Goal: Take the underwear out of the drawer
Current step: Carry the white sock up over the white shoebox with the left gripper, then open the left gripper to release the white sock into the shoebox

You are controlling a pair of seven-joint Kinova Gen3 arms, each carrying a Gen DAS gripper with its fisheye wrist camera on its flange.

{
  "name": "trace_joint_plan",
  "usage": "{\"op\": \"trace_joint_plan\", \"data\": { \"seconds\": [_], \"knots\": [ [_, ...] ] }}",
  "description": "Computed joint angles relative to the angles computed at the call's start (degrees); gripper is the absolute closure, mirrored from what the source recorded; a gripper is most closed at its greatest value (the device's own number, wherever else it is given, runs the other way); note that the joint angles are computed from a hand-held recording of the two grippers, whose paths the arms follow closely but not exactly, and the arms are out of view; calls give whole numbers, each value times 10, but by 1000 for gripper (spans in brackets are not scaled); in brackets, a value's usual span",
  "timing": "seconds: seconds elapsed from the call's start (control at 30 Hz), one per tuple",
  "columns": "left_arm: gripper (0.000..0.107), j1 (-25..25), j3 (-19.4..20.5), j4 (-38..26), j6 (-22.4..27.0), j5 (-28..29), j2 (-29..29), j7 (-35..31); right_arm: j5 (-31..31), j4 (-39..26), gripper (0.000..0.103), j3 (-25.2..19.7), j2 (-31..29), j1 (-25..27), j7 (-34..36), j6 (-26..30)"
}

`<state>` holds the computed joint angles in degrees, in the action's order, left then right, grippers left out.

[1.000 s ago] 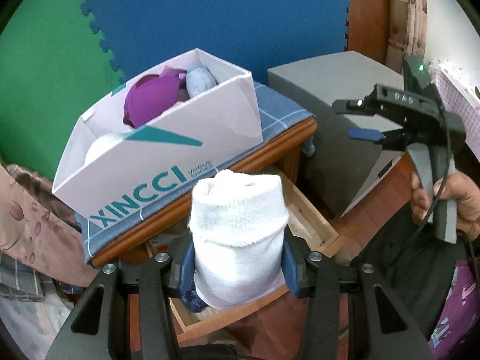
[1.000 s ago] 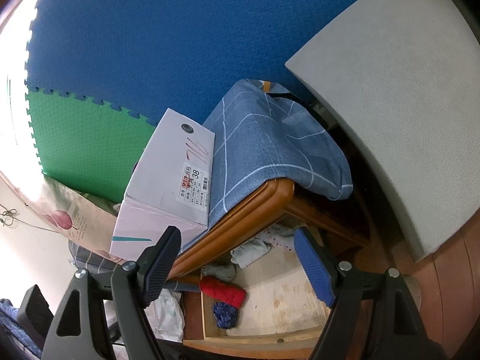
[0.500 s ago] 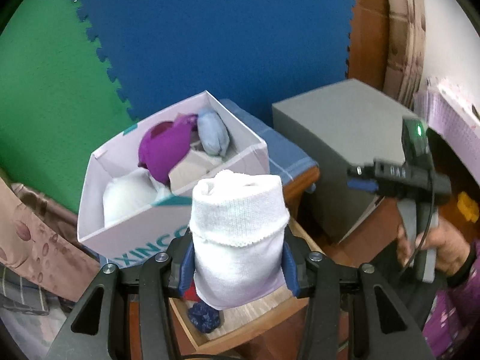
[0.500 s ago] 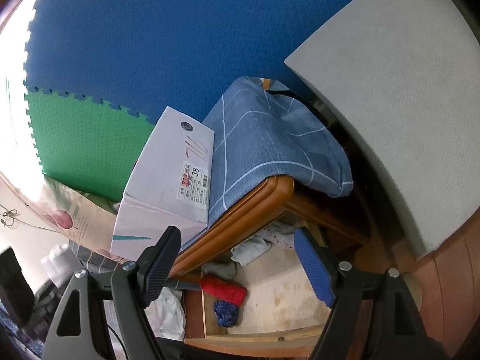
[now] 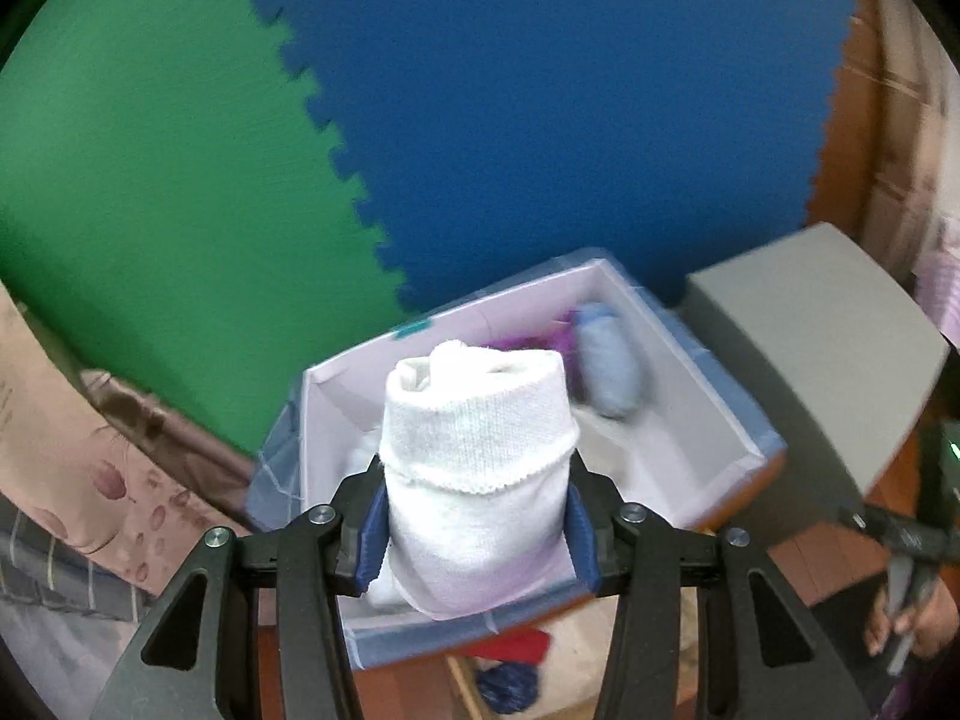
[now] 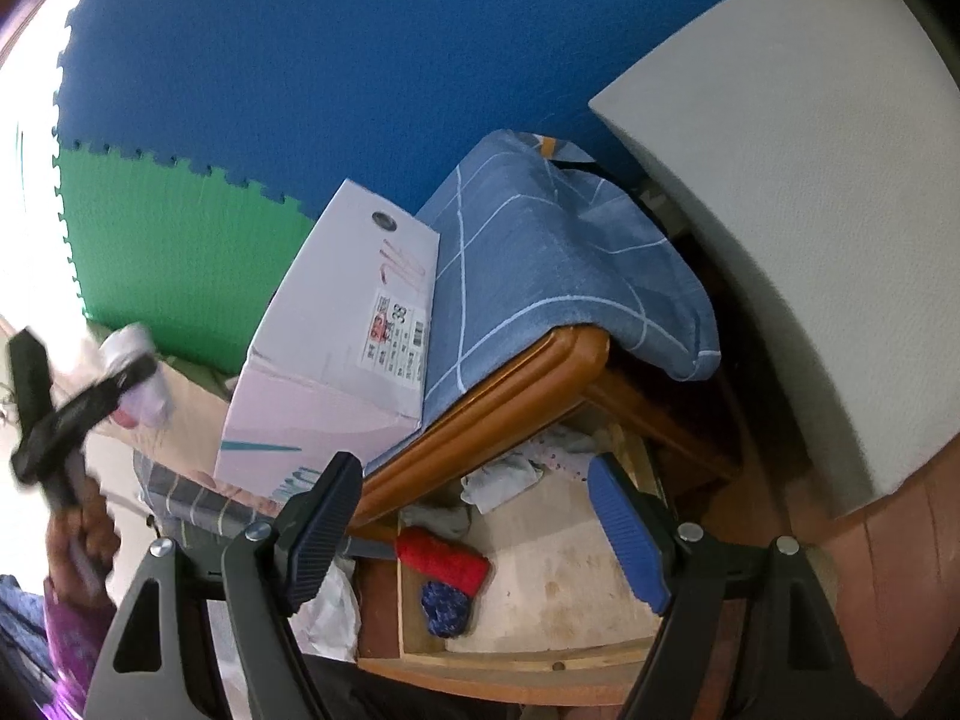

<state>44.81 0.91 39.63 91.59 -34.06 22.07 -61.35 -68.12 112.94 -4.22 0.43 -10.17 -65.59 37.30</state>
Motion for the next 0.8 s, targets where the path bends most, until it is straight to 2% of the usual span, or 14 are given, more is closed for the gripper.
{"op": "trace_joint_plan", "data": {
  "seconds": [0.17,0.37,0.47,0.57,0.67,0.73,0.8],
  "knots": [
    [62,-68,-11,-18,11,41,27,-18,32,-11,23,-5,1,-8,-9,1],
    [62,-99,-23,-30,10,57,57,-30,67,-26,23,-11,6,-15,-24,9],
    [61,-119,-25,-56,19,78,78,-36,93,-36,23,-16,9,-21,-34,11],
    [61,-134,-31,-78,27,93,100,-40,135,-50,23,-25,11,-33,-52,10],
    [59,-148,-32,-70,13,114,105,-28,198,-67,23,-53,12,-32,-80,8],
    [54,-151,-34,-61,2,120,105,-21,245,-75,23,-36,11,-73,-89,2],
    [28,-140,-42,-54,-6,105,106,-17,291,-76,23,-38,7,-99,-92,-15]
  ]
}}
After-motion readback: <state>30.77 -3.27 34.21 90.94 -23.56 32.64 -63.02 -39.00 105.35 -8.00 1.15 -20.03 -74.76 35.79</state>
